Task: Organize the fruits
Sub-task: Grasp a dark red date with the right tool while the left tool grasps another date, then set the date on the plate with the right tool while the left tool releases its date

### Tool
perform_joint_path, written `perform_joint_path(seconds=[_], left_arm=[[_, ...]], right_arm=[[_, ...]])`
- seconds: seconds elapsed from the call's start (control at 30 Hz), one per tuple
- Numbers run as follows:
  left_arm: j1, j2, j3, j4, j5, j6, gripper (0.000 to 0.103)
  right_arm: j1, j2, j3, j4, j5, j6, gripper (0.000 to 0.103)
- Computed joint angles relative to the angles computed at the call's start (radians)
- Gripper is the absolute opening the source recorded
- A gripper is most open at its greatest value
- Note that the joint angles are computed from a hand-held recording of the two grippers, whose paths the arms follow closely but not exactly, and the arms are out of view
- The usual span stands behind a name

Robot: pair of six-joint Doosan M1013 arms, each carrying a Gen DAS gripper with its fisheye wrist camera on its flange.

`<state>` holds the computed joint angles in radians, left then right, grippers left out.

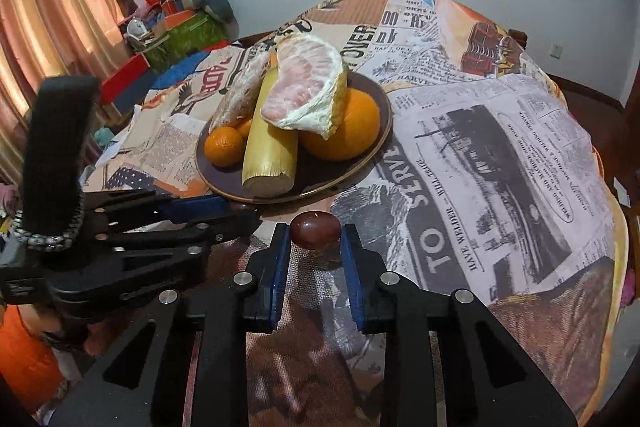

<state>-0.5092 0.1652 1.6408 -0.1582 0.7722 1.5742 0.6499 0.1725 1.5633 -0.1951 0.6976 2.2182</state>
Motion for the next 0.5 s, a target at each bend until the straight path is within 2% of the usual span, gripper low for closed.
perform_joint_path(seconds=[0.17, 0.5], left_arm=[[0.000, -0.001, 0.001, 0.006, 0.000, -0.002, 0.021], [0.010, -0.043, 0.028, -0.035, -0.003, 0.053, 0.020]], right_arm=[[0.001, -0.007, 0.005, -0.014, -0.008, 0.013, 0.024], [0.007, -0.004, -0.001, -0.017, -0.009, 0.011, 0.024]])
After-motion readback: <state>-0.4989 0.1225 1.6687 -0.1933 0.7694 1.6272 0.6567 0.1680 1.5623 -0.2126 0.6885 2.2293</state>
